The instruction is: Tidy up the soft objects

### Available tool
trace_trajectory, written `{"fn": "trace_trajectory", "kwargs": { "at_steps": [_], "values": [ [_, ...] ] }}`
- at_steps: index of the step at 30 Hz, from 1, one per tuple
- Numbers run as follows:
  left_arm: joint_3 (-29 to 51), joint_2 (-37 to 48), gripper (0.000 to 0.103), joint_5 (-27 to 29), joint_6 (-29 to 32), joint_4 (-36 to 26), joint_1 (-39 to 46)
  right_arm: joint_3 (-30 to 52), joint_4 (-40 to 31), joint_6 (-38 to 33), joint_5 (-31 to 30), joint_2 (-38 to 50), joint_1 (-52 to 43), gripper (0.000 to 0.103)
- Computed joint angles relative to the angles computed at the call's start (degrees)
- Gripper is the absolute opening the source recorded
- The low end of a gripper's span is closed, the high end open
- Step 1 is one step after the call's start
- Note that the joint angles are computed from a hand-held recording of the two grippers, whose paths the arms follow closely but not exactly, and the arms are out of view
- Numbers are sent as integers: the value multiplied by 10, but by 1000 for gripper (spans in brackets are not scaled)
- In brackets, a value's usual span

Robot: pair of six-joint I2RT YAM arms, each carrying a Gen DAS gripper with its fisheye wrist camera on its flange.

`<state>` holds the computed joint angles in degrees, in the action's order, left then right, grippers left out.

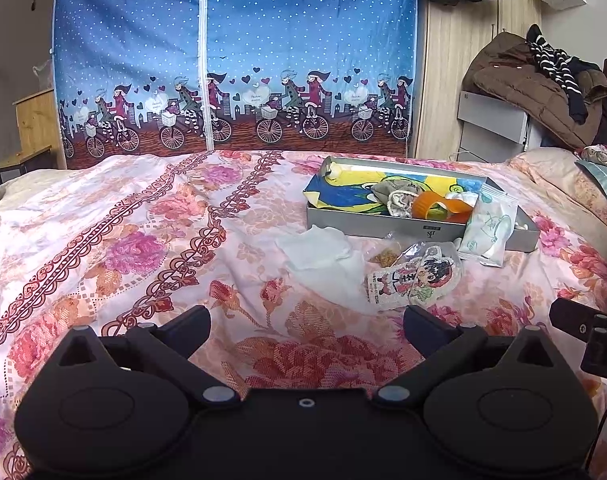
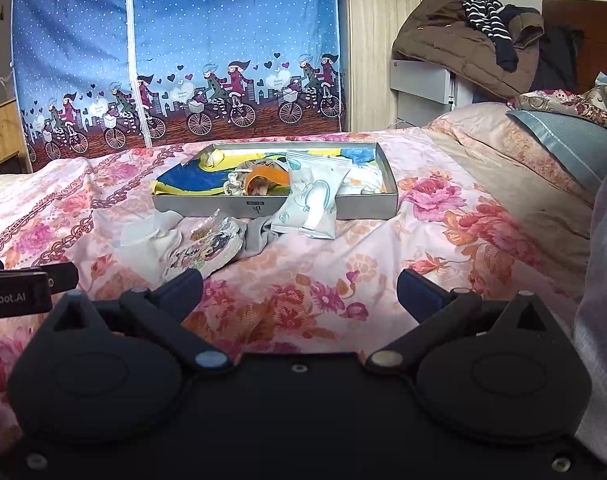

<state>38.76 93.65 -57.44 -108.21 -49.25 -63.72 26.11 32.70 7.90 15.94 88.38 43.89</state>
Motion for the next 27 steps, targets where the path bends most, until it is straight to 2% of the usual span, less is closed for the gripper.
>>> {"fn": "trace_trajectory", "kwargs": {
  "at_steps": [27],
  "values": [
    [-1,-3,102,1,3,2,1,5,-7,3,4,7,9,103]
  ]
}}
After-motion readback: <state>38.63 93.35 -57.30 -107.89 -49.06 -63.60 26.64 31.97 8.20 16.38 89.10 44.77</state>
